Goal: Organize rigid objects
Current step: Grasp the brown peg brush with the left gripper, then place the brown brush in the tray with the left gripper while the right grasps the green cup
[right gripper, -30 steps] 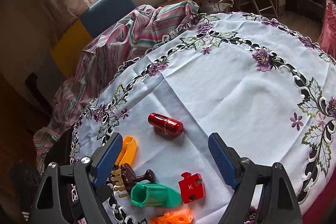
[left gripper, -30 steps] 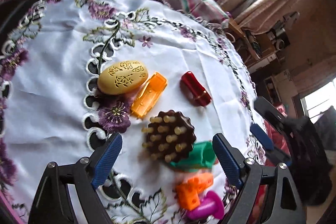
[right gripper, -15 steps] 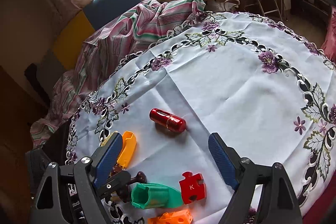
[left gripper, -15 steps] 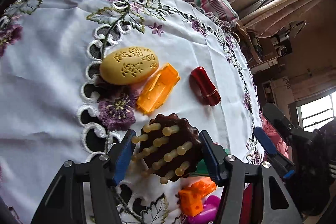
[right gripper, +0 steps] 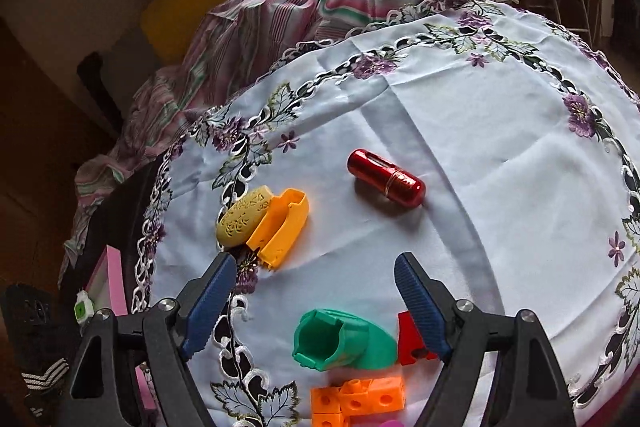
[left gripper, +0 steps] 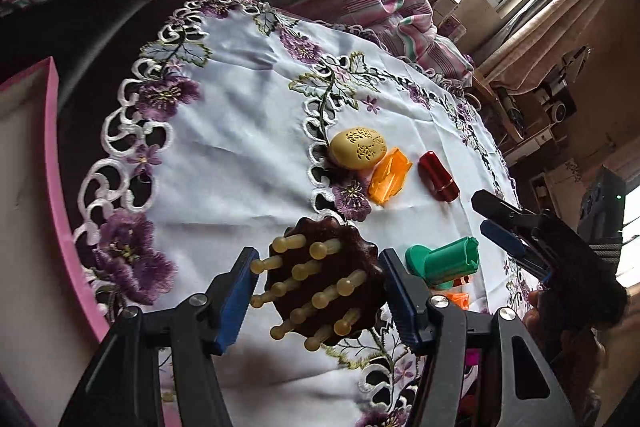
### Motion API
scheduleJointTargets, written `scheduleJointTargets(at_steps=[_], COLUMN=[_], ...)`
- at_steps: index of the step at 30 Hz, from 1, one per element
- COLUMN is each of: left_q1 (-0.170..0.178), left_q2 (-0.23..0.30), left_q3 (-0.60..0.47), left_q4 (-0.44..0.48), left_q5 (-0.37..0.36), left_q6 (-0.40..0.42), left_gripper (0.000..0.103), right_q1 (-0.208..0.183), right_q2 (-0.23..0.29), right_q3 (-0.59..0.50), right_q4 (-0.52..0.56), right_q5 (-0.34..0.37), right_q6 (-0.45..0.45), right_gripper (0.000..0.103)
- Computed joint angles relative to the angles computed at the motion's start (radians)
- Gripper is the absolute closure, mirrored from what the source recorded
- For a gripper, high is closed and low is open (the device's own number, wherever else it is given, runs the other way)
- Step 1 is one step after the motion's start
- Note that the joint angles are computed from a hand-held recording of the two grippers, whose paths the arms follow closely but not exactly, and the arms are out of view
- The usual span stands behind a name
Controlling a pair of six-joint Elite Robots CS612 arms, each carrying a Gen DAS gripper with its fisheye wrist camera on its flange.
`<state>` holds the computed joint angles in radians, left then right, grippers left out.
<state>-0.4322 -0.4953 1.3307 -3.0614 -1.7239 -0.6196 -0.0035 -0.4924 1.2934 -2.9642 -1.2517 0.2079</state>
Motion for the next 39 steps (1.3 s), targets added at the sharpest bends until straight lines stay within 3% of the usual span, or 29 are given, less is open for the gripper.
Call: scheduleJointTargets(at_steps=[10, 15, 18, 19, 26, 34, 39], left_q1=[0.029, 0.06, 0.076, 0.08, 0.102, 0.094, 0.097], left_q2=[-0.078, -0.131, -0.162, -0.17, -0.189, -0.168, -0.15], left_q3=[0.154, 0.269, 0.341, 0.362, 0.462, 0.457, 0.412], left_q4=[-0.158, -0.239, -0.28, -0.286, -0.316, -0.313, -0.262], left_q5=[0.052, 0.133, 0.205, 0.231, 0.319, 0.282, 0.294], left_q6=[-0.051, -0.08, -0.091, -0.093, -0.138, -0.101, -0.058], left_gripper=[0.041, 0.041, 0.041, 0.041, 0.041, 0.041, 0.041], right_q1=[0.025, 0.036, 0.05, 0.054, 0.068, 0.079, 0.088], right_q2=[-0.005, -0.005, 0.001, 0.001, -0.002, -0.001, 0.002], right_q3=[-0.012, -0.022, -0.039, -0.039, -0.032, -0.026, -0.027], right_q4=[0.118, 0.186, 0.236, 0.23, 0.194, 0.155, 0.15], right_q5=[-0.045, -0.09, -0.16, -0.179, -0.212, -0.204, -0.212], right_q6=[-0.138, -0.174, -0.212, -0.229, -0.295, -0.348, -0.396], right_gripper=[0.035, 0.038, 0.071, 0.073, 0.074, 0.074, 0.074])
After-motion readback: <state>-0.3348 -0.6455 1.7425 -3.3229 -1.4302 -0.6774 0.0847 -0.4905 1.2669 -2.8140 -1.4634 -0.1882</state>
